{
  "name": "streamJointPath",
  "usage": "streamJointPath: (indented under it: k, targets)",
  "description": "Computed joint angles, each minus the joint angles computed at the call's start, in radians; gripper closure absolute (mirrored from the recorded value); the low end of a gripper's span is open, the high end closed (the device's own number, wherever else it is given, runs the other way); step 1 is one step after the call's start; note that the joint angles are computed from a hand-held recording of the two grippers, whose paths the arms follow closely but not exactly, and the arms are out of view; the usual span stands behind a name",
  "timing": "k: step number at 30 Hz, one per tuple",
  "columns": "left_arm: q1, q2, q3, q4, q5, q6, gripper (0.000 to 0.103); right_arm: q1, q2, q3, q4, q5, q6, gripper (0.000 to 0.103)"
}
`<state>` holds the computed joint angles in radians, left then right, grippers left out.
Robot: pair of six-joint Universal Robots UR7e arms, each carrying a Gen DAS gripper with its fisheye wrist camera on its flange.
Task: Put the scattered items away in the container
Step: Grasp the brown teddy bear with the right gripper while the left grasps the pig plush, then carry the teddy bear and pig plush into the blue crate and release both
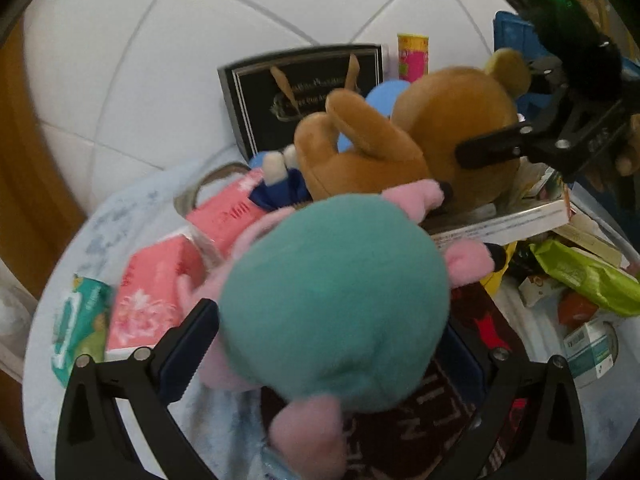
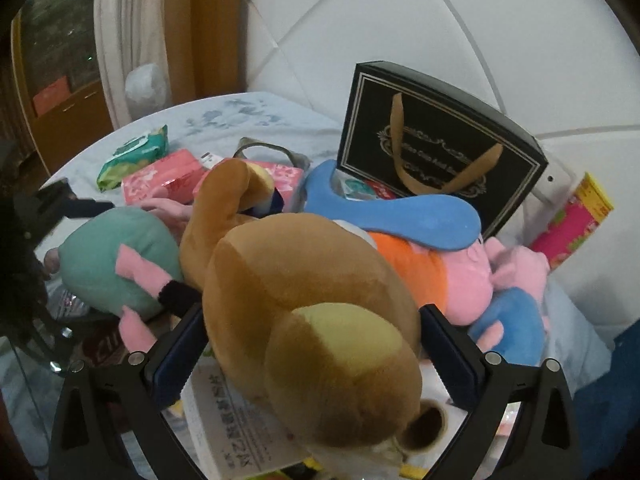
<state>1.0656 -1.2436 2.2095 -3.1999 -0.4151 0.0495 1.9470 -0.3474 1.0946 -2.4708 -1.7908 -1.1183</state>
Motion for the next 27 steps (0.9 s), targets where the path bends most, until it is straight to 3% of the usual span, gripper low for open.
streamJointPath:
  k: [3, 8, 12, 18, 27]
  targets:
    - [0.004, 0.044, -0.030, -0.011, 0.044, 0.025, 0.002, 0.006, 0.002, 0.005, -0.014, -0.019, -0.011, 0.001]
    - [-0.008, 0.066, -0.037, 0.002, 0.101, 0.019, 0.022, 0.016, 0.014, 0.004, -0.038, -0.053, 0.011, 0.001]
    - [-0.021, 0.033, 0.002, -0.042, 0.079, 0.004, 0.033, 0.027, -0.008, 0.085, -0.177, -0.077, -0.020, 0.018]
    - [-0.083, 0.026, 0.059, -0.155, 0.124, 0.052, 0.035, 0.040, -0.050, 0.193, -0.313, -0.101, -0.057, 0.022]
    - [-0.180, -0.071, 0.111, -0.049, 0.163, -0.031, 0.035, 0.055, -0.166, 0.291, -0.350, -0.026, 0.041, 0.022]
